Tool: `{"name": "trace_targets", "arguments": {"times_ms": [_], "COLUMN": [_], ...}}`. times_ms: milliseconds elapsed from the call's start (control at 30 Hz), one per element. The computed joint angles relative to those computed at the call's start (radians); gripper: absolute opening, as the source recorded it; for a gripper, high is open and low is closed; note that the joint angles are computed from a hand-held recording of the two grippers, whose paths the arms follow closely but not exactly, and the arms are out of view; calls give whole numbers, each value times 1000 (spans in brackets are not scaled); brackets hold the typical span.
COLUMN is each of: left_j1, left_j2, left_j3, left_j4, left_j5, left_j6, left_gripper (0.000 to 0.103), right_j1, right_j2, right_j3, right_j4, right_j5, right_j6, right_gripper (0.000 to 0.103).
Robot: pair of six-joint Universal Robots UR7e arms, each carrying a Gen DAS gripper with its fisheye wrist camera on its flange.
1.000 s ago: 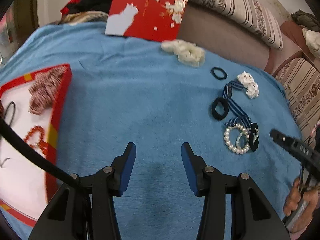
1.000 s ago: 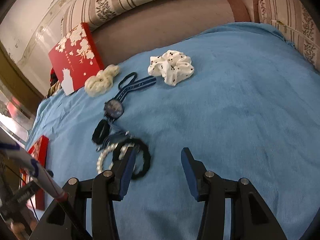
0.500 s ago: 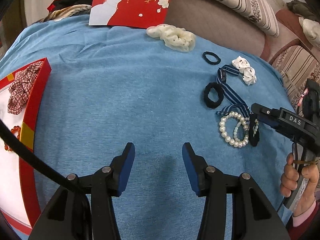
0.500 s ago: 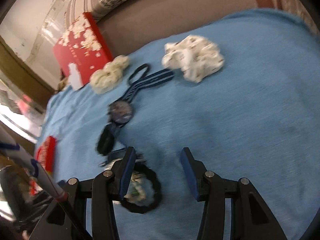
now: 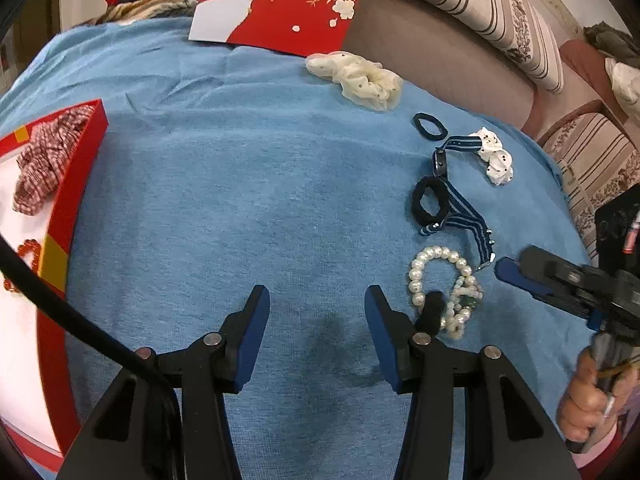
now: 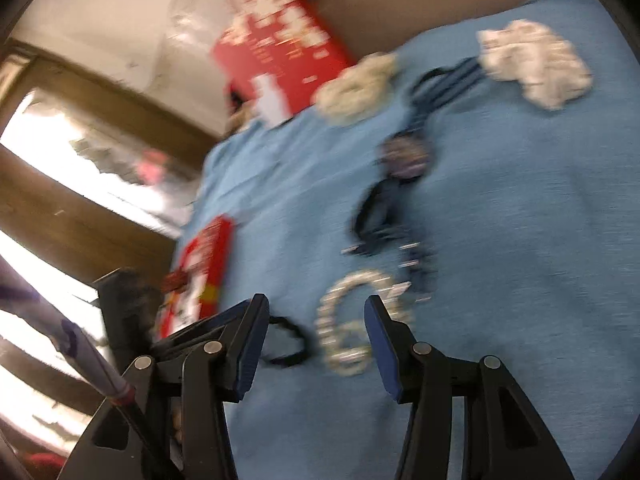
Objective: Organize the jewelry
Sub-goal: 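Move both tools back toward the hair ties and watch, then grasp the black wavy hair tie with the left tool while the right tool grasps the blue striped watch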
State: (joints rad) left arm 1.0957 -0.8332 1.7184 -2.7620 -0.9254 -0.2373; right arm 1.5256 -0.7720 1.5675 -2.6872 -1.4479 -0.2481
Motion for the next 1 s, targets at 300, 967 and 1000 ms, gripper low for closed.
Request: {"name": "trace_targets", "arguments": {"times_ms": [300, 967, 1000], "left_j1": [12, -4, -5], "left_j2": [24, 97, 97], "left_j3": [-10, -50, -57], "left_j4": [-16, -66, -27], "left_j5": [-122, -164, -163], "left_j6": [46, 125, 124], "left_gripper": [61, 31, 9], "right_j1": [8, 36, 37], "right_j2": [6, 37, 38], "right_j3": [6, 6, 6], "right_j4": [-101, -215, -215], "right_j5": [-114, -285, -290], "right_j6": [29, 13, 9], "right_gripper": [54, 54, 54]}}
